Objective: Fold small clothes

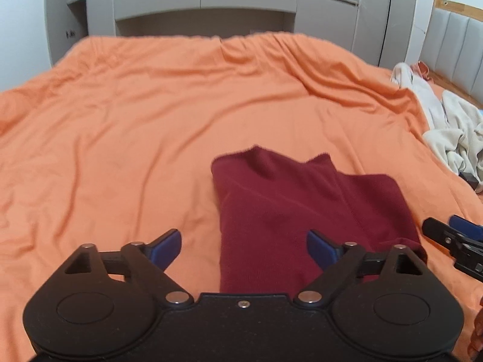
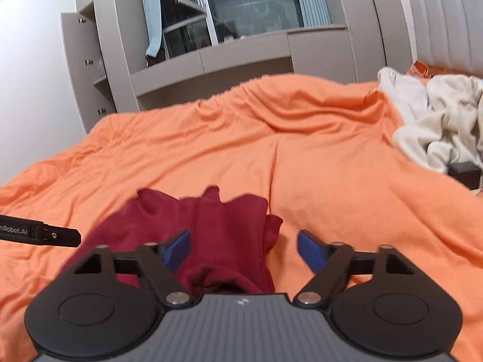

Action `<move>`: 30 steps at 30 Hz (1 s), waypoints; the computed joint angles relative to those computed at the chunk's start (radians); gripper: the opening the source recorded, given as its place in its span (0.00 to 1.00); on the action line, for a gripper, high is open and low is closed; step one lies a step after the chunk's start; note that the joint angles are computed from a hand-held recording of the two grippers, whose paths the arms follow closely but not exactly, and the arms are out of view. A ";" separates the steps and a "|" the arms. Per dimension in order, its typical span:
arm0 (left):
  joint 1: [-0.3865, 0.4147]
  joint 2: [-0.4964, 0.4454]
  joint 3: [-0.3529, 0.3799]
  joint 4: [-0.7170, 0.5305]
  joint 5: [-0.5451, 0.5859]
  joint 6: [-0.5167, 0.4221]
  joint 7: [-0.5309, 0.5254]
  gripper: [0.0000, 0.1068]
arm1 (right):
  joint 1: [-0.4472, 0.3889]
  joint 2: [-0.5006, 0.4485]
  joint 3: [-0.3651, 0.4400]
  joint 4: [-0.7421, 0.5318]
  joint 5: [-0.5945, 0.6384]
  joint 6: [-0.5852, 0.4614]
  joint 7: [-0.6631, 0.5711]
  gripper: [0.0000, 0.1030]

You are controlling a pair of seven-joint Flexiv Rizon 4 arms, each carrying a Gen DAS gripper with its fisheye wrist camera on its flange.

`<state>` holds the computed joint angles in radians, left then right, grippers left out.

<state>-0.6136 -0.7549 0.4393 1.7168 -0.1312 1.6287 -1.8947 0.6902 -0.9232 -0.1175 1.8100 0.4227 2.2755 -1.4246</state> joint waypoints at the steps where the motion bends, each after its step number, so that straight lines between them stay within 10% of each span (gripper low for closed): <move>1: -0.028 0.012 0.029 0.018 0.005 0.012 -0.011 0.89 | 0.006 0.015 0.003 0.023 0.005 0.020 -0.006 0.87; 15: -0.464 0.089 0.367 0.294 -0.168 0.222 -0.012 0.96 | 0.082 0.212 0.111 0.268 0.203 0.283 -0.188 1.00; 30: -0.659 0.176 0.349 0.576 -0.402 0.459 0.100 0.96 | 0.156 0.228 0.276 0.365 0.451 0.511 -0.296 1.00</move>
